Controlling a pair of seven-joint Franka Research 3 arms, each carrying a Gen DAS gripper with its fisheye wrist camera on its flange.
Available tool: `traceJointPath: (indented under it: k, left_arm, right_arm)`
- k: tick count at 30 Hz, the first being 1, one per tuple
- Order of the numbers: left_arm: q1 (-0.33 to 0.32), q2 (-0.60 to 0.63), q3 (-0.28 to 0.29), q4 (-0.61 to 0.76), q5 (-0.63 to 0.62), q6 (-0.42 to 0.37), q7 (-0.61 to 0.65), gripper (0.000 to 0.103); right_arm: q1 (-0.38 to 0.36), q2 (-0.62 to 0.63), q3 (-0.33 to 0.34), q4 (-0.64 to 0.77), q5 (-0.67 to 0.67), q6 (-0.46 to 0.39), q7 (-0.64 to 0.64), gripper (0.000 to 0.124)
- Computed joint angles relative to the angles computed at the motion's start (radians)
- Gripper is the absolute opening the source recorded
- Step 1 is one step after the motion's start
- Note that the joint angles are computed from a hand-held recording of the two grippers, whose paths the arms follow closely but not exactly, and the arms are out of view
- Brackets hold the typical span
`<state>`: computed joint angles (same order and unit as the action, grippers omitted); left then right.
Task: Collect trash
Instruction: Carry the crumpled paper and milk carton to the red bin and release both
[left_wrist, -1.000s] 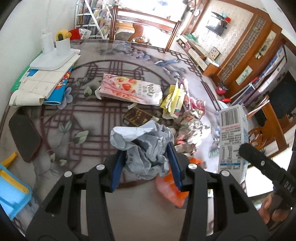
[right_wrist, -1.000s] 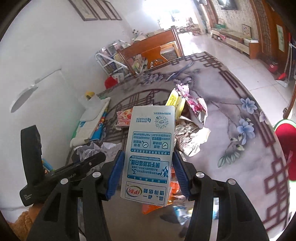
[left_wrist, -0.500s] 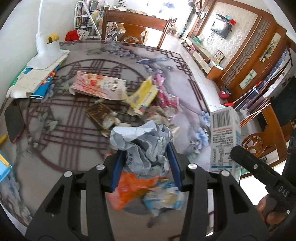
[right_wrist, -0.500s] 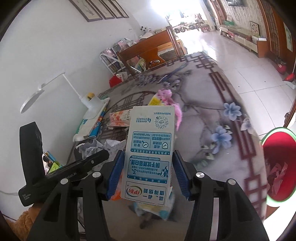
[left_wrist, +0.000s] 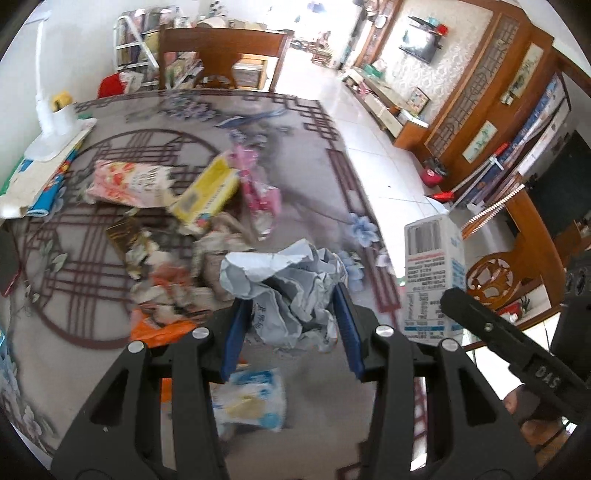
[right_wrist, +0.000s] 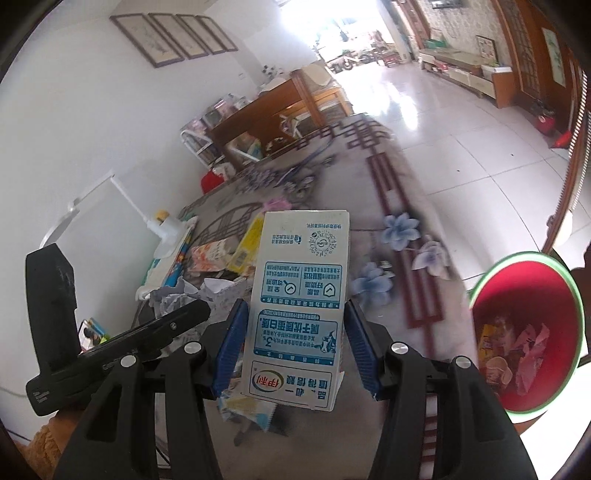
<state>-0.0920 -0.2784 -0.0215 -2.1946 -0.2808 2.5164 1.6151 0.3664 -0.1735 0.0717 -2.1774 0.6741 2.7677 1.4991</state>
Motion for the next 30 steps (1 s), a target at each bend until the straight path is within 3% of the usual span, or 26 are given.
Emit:
traceJointPath:
  k: [8,16,26,30]
  left_arm:
    - [-0.049,0.079,-0.045,0.087,-0.030,-0.017,0.036,0.043]
    - [-0.095,0.203,-0.112,0.196,-0.111,-0.081,0.123,0.043]
    - [-0.109,0.381,-0.208,0.359,-0.099,-0.185,0.170,0.043]
    - [-0.110,0.412,-0.228,0.391,-0.088,-0.195,0.158,0.067]
  right_arm:
    - [-0.056,-0.041,-0.037,-0.066,-0.015,0.010,0.037,0.052]
    - [-0.161,-0.107,-0.051,-0.164,-0.135,0.022,0.195,0.052]
    - [-0.283,-0.215,-0.062,-0.289,-0.274,0.009,0.375,0.052]
    - [-0.283,-0.230,-0.094,-0.308,-0.253,0.002,0.376,0.057]
